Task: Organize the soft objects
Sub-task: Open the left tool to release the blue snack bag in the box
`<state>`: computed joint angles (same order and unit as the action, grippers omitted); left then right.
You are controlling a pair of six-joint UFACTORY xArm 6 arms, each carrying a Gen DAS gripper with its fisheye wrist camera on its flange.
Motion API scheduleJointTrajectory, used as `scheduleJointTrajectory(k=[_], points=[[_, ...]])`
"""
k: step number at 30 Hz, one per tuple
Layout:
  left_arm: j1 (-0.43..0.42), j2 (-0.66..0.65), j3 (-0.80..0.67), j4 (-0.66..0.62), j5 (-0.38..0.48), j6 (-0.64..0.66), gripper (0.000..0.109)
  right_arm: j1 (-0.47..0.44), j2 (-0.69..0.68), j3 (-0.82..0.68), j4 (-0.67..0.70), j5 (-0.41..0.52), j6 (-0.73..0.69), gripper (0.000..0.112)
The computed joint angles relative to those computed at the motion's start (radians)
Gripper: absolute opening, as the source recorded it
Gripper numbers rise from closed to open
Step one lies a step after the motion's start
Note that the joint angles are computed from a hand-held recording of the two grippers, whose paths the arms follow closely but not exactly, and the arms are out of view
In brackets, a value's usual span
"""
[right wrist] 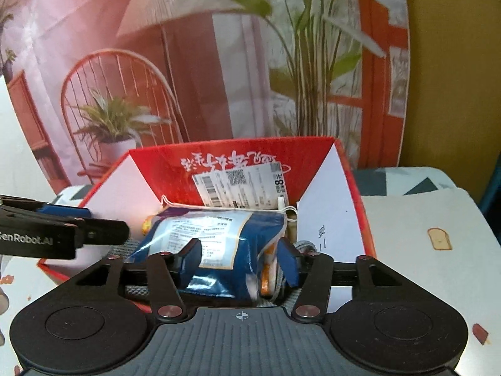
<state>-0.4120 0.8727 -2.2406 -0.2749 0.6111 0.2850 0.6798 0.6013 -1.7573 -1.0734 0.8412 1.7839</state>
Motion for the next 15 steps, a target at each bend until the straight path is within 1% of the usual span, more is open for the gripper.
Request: scheduleJointTrajectory(k=[1,3,5,7,9,11,15], points=[[0.000,-0.047,0.078,-0.019,-0.039,0.021,0.094,0.006,-0.007,0.009,-0.014,0.001,0.012,0.062],[0.000,-0.125,0.208,-0.039,-0.110,0.045,0.103,0.020,-0.021,0.027,-0.043,0.005,0.034,0.070],[0.001,-0.182,0.297,-0.059,-0.149,0.065,0.103,0.034,-0.033,0.042,-0.074,0.011,0.064,0.084],[0.001,-0.223,0.364,-0.066,-0.179,0.070,0.103,0.047,-0.039,0.046,-0.093,0.024,0.088,0.091],[0.001,-0.263,0.432,-0.079,-0.216,0.077,0.103,0.062,-0.041,0.045,-0.108,0.039,0.095,0.095],[0.000,-0.300,0.498,-0.085,-0.256,0.084,0.103,0.076,-0.042,0.044,-0.117,0.050,0.089,0.102],[-0.006,-0.373,0.625,-0.112,-0.336,0.112,0.103,0.104,-0.046,0.045,-0.133,0.071,0.094,0.103]])
